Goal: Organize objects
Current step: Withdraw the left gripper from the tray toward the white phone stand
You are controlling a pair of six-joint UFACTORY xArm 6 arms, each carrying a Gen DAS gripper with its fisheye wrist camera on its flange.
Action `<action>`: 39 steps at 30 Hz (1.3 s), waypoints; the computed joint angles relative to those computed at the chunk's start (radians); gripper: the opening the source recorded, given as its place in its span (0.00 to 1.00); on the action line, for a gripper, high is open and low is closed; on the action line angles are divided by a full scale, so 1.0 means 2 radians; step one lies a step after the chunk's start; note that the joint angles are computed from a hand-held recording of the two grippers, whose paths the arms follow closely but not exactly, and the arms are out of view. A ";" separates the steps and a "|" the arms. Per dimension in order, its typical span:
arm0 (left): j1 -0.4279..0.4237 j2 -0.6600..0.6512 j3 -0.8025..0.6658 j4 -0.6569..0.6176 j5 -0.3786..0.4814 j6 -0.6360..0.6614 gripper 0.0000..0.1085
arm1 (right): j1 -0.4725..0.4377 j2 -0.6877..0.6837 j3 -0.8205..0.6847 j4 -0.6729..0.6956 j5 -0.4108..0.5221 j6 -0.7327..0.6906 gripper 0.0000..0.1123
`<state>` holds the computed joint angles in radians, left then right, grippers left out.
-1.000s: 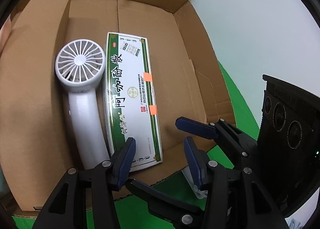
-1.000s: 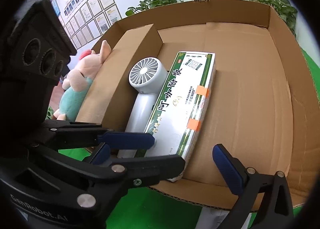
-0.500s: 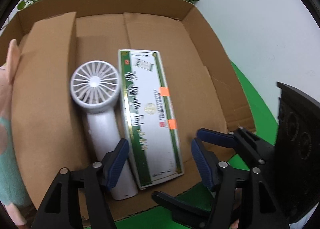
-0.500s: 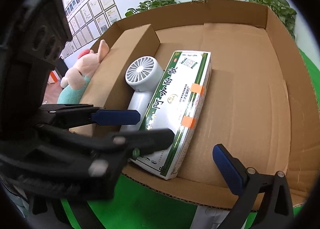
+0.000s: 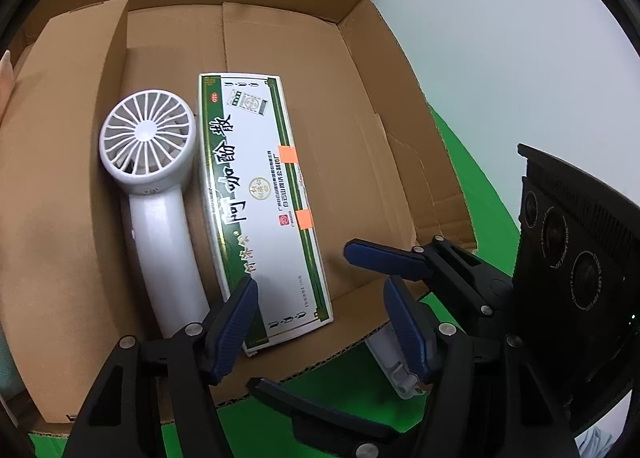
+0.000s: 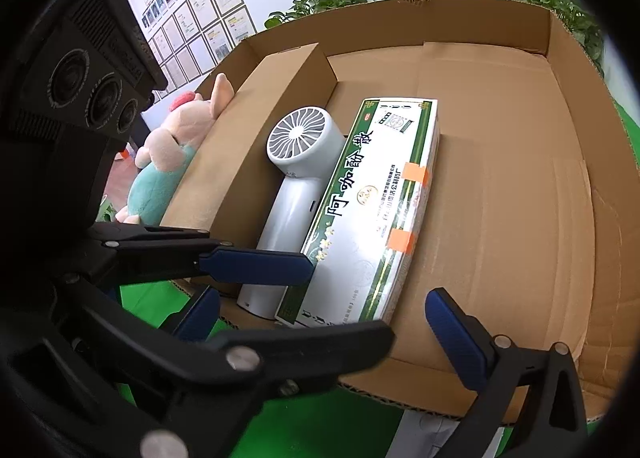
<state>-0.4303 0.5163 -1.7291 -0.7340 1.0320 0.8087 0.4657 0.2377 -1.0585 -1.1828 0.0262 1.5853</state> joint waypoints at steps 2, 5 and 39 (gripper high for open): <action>-0.001 -0.020 0.027 0.004 -0.038 0.007 0.59 | 0.008 -0.009 0.002 -0.022 0.024 0.020 0.91; -0.004 -0.068 0.091 -0.005 -0.111 0.040 0.59 | 0.027 -0.029 0.004 -0.072 0.075 0.065 0.91; -0.012 -0.315 0.444 -0.244 -0.349 0.287 0.94 | 0.216 -0.164 0.162 0.016 0.360 0.161 0.91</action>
